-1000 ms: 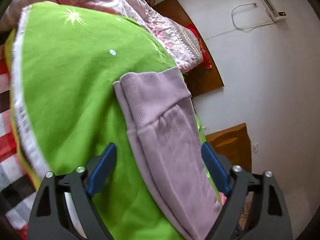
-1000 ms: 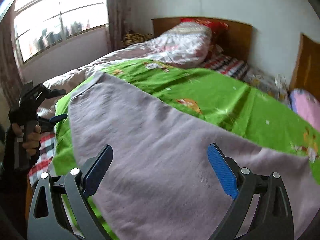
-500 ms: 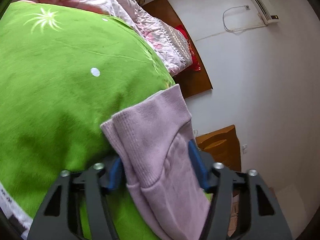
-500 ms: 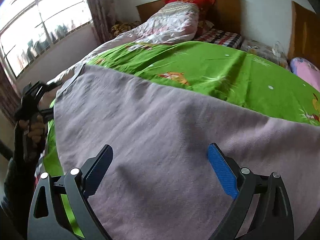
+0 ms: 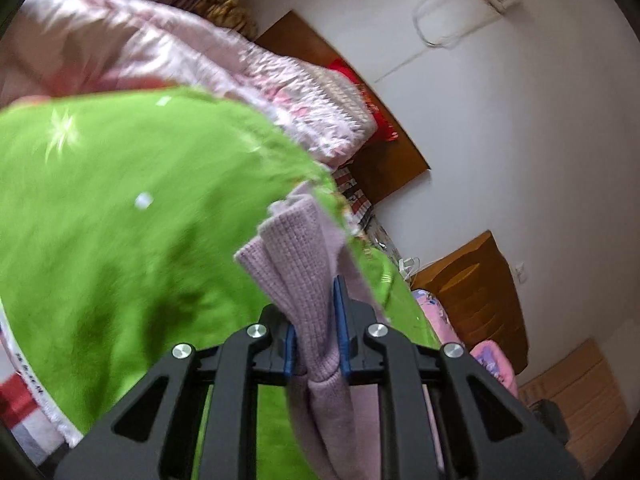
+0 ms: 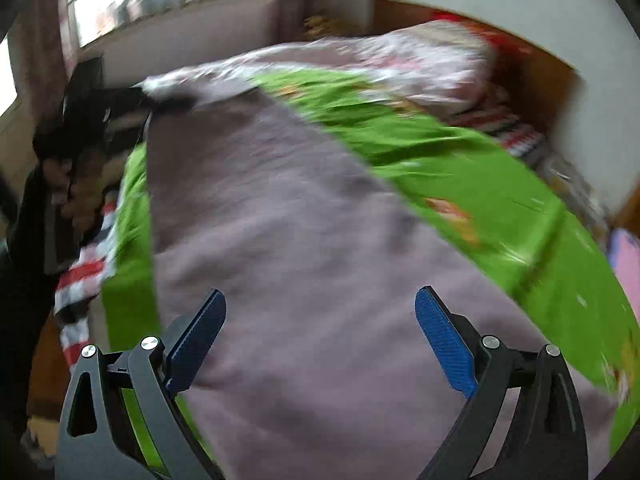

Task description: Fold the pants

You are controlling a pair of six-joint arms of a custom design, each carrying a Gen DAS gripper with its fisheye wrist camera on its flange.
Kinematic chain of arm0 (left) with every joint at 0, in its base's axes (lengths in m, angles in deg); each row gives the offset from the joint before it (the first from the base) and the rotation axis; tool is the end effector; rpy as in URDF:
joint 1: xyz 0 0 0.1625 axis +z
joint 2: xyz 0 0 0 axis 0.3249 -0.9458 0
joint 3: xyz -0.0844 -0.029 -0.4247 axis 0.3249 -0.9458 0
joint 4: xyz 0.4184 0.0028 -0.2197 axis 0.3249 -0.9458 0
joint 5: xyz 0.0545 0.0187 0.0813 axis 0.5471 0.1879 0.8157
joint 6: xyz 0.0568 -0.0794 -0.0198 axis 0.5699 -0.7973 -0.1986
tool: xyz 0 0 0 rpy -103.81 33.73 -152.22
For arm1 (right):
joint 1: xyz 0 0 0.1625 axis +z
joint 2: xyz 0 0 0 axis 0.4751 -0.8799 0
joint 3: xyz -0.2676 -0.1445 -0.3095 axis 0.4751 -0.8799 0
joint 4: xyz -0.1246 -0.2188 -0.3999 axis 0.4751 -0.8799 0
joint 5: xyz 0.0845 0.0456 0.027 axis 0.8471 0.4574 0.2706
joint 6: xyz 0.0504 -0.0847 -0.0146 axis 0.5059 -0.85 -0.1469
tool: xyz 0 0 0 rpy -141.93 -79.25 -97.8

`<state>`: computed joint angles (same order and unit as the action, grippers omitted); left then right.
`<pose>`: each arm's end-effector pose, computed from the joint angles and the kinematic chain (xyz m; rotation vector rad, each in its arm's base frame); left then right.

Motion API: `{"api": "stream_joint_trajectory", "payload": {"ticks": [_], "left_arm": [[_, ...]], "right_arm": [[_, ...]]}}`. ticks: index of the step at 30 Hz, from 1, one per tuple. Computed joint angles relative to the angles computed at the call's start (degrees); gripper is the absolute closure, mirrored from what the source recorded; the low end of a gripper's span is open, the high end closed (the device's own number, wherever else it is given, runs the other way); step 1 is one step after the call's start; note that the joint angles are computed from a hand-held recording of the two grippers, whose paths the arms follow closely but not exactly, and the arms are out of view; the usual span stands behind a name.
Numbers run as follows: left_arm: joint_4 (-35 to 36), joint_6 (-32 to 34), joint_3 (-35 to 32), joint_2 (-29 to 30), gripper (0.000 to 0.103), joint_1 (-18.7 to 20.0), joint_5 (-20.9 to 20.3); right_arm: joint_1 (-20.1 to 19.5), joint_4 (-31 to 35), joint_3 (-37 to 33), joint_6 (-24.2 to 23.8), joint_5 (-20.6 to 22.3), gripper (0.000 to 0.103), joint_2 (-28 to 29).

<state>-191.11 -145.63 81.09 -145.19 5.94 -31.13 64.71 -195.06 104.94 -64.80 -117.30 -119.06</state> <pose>-0.1690 -0.3332 0.1265 -0.5850 2.2348 -1.9151 0.1309 -0.5403 0.1743 1.6681 -2.1790 0.0047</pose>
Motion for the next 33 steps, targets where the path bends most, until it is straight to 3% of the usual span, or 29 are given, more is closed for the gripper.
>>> {"api": "stream_joint_trajectory", "payload": {"ticks": [1, 3, 6, 8, 10, 14, 17, 19, 22, 23, 27, 31, 33], "left_arm": [[6.0, -1.2, -0.5, -2.4, 0.088, -1.1, 0.8], [15.8, -3.5, -1.8, -5.7, 0.088, -2.6, 1.8], [21.9, -0.3, -5.5, -6.4, 0.088, -3.8, 2.4], [17.4, 7.0, -8.2, -3.3, 0.088, -4.7, 3.0], [7.1, 19.0, -12.2, 2.1, 0.088, -5.7, 3.4], [-12.8, 43.0, -22.4, 12.4, 0.09, -6.1, 0.8], [-13.6, 52.6, -30.4, 17.6, 0.09, -5.7, -2.1], [-12.0, 56.2, -35.5, 21.4, 0.09, -5.4, -4.7], [-7.3, 58.1, -41.8, 26.9, 0.09, -4.3, -10.0], [-4.1, 57.9, -44.1, 29.1, 0.09, -3.9, -11.3], [11.7, 51.9, -52.5, 37.7, 0.089, -0.9, -19.5], [29.5, 44.2, -60.4, 45.2, 0.082, 3.6, -29.5], [29.4, 43.4, -60.5, 45.7, 0.077, 3.6, -29.7]], "right_arm": [[0.2, 0.4, 0.3, -2.4, -2.0, 0.011, 0.8], [-0.6, -4.1, 2.3, -5.6, 0.5, 0.009, 0.1], [-1.2, -5.9, 3.0, -3.3, 0.7, 0.009, -1.5], [-2.6, -7.0, 4.8, -5.9, 2.8, 0.009, -4.0], [-3.8, -9.0, 5.7, -6.6, 2.5, 0.008, -3.9], [-5.4, -2.6, 5.1, -3.2, 4.4, 0.008, -7.4], [-8.9, 5.3, 4.9, -3.1, 11.0, 0.008, -14.5], [-11.7, 6.1, 4.2, -1.7, 15.2, 0.007, -18.3], [-16.9, 8.7, 0.5, 4.0, 23.6, 0.007, -22.5], [-19.4, 9.6, -1.5, 7.2, 27.5, 0.007, -23.6], [-26.1, 9.0, -7.1, 17.5, 35.8, 0.007, -24.8], [-29.9, 11.7, -11.5, 23.2, 37.8, 0.006, -23.5], [-31.3, 15.4, -12.5, 23.5, 38.5, 0.006, -23.2]]}}
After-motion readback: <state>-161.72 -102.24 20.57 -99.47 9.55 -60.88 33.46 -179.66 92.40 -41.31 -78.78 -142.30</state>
